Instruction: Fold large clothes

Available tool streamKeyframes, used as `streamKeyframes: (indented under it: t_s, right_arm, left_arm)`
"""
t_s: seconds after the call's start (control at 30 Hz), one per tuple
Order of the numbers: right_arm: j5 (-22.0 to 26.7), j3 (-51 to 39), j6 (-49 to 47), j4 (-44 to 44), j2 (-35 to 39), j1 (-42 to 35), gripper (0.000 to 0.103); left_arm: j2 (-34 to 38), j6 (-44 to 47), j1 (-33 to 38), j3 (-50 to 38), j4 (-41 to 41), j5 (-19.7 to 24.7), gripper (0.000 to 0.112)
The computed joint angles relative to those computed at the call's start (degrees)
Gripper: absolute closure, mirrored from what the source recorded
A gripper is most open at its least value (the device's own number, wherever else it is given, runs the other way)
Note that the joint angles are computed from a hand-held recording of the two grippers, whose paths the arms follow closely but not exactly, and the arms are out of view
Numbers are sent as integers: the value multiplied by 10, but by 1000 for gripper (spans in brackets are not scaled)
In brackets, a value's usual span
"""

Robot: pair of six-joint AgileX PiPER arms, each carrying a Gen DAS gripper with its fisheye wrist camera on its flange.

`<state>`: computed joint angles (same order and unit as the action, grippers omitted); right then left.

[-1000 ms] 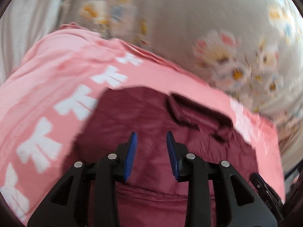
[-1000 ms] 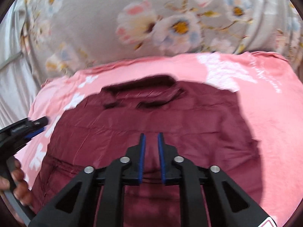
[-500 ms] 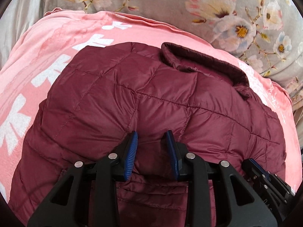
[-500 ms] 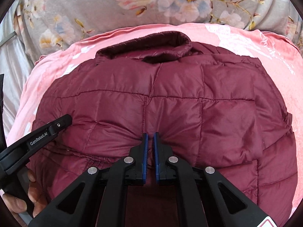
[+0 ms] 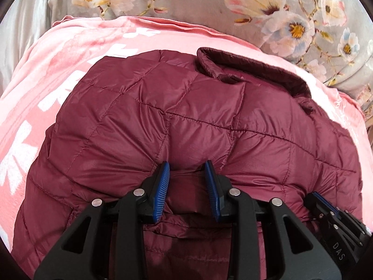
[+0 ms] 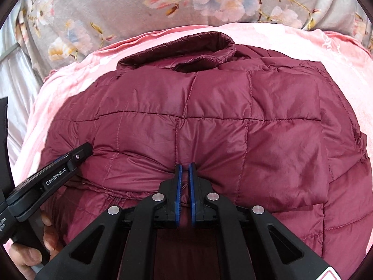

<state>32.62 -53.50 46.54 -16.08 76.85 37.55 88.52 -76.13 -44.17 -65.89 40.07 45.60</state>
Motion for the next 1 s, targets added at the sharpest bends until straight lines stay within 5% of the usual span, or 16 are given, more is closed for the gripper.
streamKeyframes:
  t_s: [0.1,0.27,0.37,0.53,0.7,0.8,0.87,0.93,1.0]
  right_arm:
    - [8,0,-39,40,-29,-15,83]
    - [-10,-27,-194,226,-50,-108,69]
    - [-16,-57,-309,372,-21,-173,66]
    - [-20,-87,-457,604,50,-250,65]
    - [-9,-101,-554,774,110,-291,65]
    - [0,-104,-593,849,135,-305,66]
    - [1,-117,-589,850,148,-303,68]
    - [1,-132,-572,820,156,-296,86]
    - [4,-150,-538,756,157,-284,91]
  left_arm:
    - [-39,38,30,10,-58,-33,80]
    - [-62,146,107,-36,-209,-97,55]
    - [-16,253,166,-109,-356,-115,54]
    - [77,333,216,-197,-484,-106,54]
    - [139,408,261,-212,-632,-113,54]
    - [149,427,268,-207,-661,-123,58]
    - [156,449,267,-213,-674,-119,79]
    - [162,469,266,-219,-687,-110,97]
    - [167,471,260,-224,-677,-101,103]
